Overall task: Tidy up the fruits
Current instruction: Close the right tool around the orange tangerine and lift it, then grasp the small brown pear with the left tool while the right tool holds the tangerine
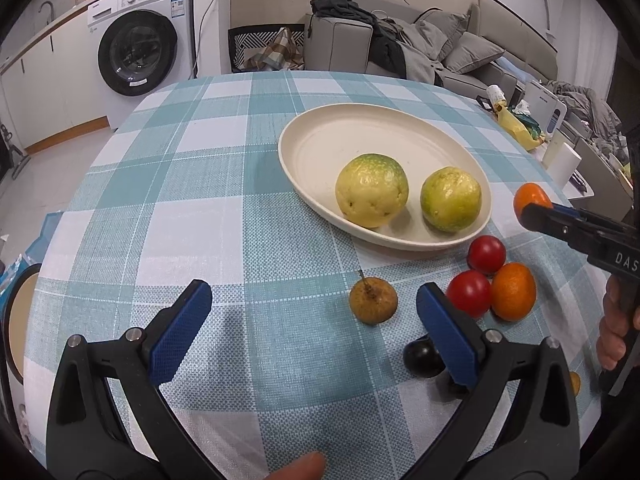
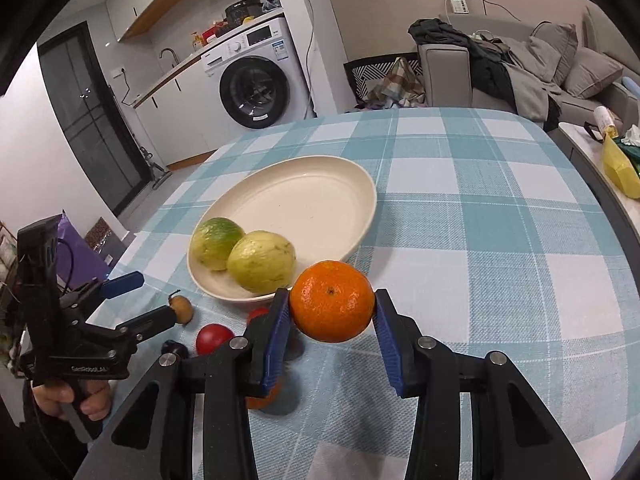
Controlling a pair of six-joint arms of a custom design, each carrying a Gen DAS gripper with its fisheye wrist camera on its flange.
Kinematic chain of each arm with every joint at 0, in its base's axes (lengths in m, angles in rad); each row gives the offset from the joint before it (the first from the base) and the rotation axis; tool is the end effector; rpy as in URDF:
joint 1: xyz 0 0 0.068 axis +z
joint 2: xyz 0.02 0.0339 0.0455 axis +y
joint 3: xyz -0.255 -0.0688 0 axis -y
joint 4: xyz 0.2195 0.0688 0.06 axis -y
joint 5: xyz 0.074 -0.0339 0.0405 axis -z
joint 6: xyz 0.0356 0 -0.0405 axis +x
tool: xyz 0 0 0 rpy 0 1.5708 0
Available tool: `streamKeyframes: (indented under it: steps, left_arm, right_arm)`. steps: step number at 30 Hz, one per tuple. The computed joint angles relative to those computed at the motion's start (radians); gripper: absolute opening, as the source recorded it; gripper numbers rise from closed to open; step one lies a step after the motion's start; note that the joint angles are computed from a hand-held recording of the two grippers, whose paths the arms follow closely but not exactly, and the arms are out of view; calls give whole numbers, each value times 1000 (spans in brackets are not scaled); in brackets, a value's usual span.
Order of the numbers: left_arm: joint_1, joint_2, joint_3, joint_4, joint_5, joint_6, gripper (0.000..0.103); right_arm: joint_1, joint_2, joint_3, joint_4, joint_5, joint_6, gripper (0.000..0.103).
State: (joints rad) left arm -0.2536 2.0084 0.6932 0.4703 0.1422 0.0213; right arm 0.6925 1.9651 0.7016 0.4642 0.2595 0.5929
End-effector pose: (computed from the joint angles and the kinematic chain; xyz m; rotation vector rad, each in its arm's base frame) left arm 0.3028 -0.0837 0.0656 0.3968 2.3905 -0.2780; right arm 0.2499 0.1954 0.0801 0.0074 2.3599 0.3274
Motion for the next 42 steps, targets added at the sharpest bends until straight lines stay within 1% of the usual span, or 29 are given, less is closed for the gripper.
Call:
streamKeyframes:
  steps: [2,8,10,11,13,14,16,18,22,29,36,42]
  left_arm:
    - [-2,8,13,-15,-3,0,100]
    - [-4,27,38,-36,16,20,83]
    - [-7,28,39,-36,25,29,74]
    - [-8,28,38,-38,37,34,72]
    - [-9,26,37,-48,61,45,60]
    - [-11,27,40,-58,67,49,57]
    - [-10,32,47,-72,90,58,49]
    - [-8,35,49,-76,116,64,42]
    - [-13,41,55,-82,125,75,24]
    - [-7,34,40,-59,130,74,24]
    - [7,-12,-8,-9,155,69,24]
    - [9,-50,-30,2,171,59,24]
  right_arm:
    - [3,6,2,5,-10,0,42]
    - [13,15,9,4,-7,0,42]
    - [12,15,8,6,-9,-1,42]
    - [14,13,6,8,-7,-1,42]
    - [9,12,3,12,-11,-2,42]
    - [9,12,1,15,-12,-2,42]
    - [8,12,1,16,-13,-2,42]
    - [8,13,2,17,-14,-3,42]
    - [9,13,3,13,-12,-1,42]
    - [8,10,2,15,-13,-4,42]
    - [10,6,-3,20,-3,-12,42]
    - [19,-1,0,22,4,-20,42]
